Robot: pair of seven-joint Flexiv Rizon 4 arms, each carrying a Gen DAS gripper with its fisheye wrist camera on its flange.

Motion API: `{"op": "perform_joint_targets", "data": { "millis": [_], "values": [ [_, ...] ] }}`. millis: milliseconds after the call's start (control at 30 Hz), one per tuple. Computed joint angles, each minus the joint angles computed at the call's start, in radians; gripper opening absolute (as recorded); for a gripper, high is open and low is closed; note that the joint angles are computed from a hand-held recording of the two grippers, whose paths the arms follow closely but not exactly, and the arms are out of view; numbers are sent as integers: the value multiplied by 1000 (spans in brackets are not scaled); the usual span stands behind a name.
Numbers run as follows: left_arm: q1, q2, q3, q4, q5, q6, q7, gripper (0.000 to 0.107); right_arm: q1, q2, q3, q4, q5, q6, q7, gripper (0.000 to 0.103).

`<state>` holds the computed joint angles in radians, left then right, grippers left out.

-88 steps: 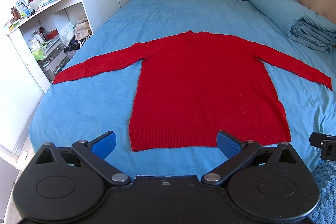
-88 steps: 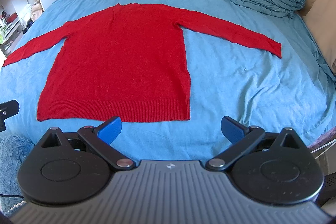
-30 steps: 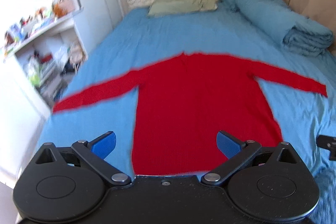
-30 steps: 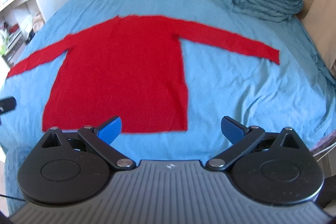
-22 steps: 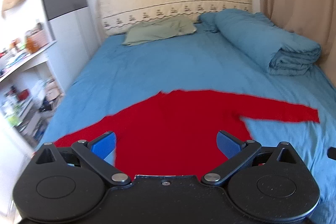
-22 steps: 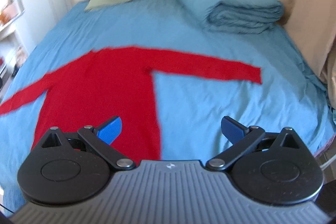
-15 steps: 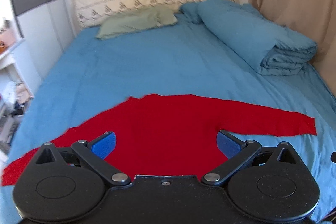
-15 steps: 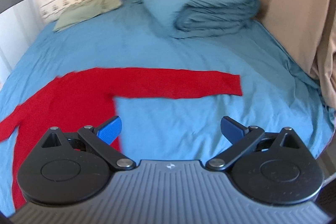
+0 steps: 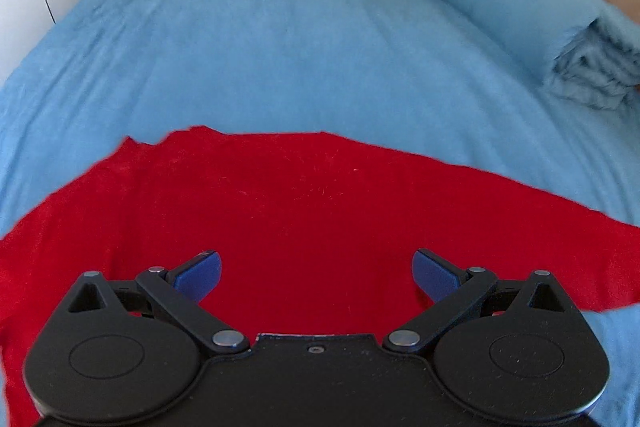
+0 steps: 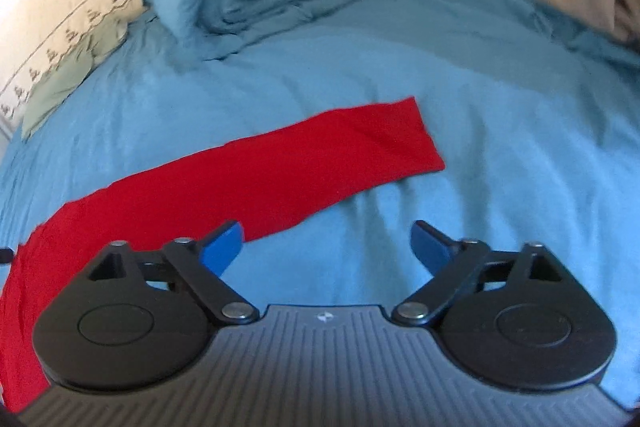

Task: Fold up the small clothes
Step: 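Reach the right gripper to a sweater sleeve cuff and close on it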

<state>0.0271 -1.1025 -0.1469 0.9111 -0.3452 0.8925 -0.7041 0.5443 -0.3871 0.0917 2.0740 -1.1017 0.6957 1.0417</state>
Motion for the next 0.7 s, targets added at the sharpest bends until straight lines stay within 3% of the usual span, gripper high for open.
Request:
{"op": "perform_joint_targets", "data": {
  "millis": [100, 167, 367, 467, 600, 700],
  "values": [
    [-31, -90, 26, -129, 13, -46, -48, 103, -25, -36, -33, 28, -71, 79, 107, 87],
    [-42, -136, 32, -200, 18, -83, -74, 103, -35, -55, -55, 42, -140, 111, 193, 85],
    [-68, -202, 54, -289, 60, -98, -109, 103, -63, -88, -80, 59, -275, 78, 398, 71],
    [-75, -199, 50, -267, 78, -56, -109, 103, -79, -101, -77, 54, -287, 52, 458, 52],
    [-84, -215, 62, -290, 95, -53, -120, 103, -92, -104, -66, 42, -249, 25, 435, 26],
    [-95, -243, 83, -348, 111, -87, -148, 103, -79, -107, -59, 8, -194, -18, 336, 21]
  ]
}}
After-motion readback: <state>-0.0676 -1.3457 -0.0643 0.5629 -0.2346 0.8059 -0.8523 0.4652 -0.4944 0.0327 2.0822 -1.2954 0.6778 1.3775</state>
